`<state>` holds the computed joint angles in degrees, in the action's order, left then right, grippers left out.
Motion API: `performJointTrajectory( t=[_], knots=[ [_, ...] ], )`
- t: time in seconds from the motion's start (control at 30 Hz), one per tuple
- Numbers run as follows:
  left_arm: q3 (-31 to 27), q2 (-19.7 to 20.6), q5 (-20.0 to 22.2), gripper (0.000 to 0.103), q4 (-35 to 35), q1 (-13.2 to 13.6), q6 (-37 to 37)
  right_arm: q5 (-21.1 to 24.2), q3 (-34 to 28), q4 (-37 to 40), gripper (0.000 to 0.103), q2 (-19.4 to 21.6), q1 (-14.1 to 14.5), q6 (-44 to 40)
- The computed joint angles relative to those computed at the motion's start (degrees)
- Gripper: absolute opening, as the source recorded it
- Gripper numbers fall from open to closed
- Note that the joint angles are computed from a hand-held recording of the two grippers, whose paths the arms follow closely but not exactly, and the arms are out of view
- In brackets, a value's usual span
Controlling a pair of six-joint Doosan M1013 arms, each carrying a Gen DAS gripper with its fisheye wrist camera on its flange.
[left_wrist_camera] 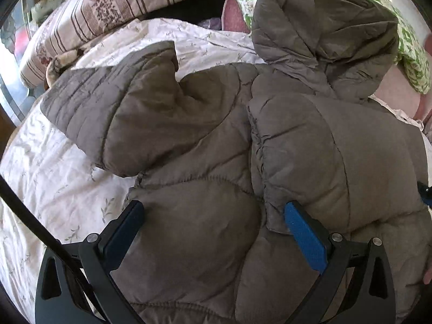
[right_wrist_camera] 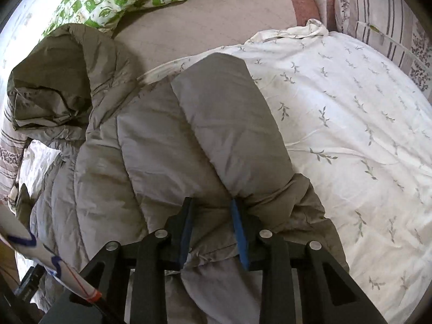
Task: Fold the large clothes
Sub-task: 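Lay the sleeve side onto the jacket body and open the right gripper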
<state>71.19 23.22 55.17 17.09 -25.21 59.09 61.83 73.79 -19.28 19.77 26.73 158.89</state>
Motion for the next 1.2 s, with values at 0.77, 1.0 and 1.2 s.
performJointTrajectory(
  t=[0.77,1.0,1.2],
  knots=[
    [2.26,-1.40,-2.54,0.103,0.16,-0.42,1.86,-3.61,0.88,-4.38,0.049,0.55,6.60,-2.37],
    [3.79,-3.19,-6.92,0.103,-0.07,-0.21,2.21,-3.35,-0.74,-9.93,0.052,0.11,9.09,-0.17],
    [4.49,-3.98,-8.49,0.103,0.36,0.01,2.06,-2.21,-3.38,-9.91,0.053,1.94,10.69,-5.80]
  ],
)
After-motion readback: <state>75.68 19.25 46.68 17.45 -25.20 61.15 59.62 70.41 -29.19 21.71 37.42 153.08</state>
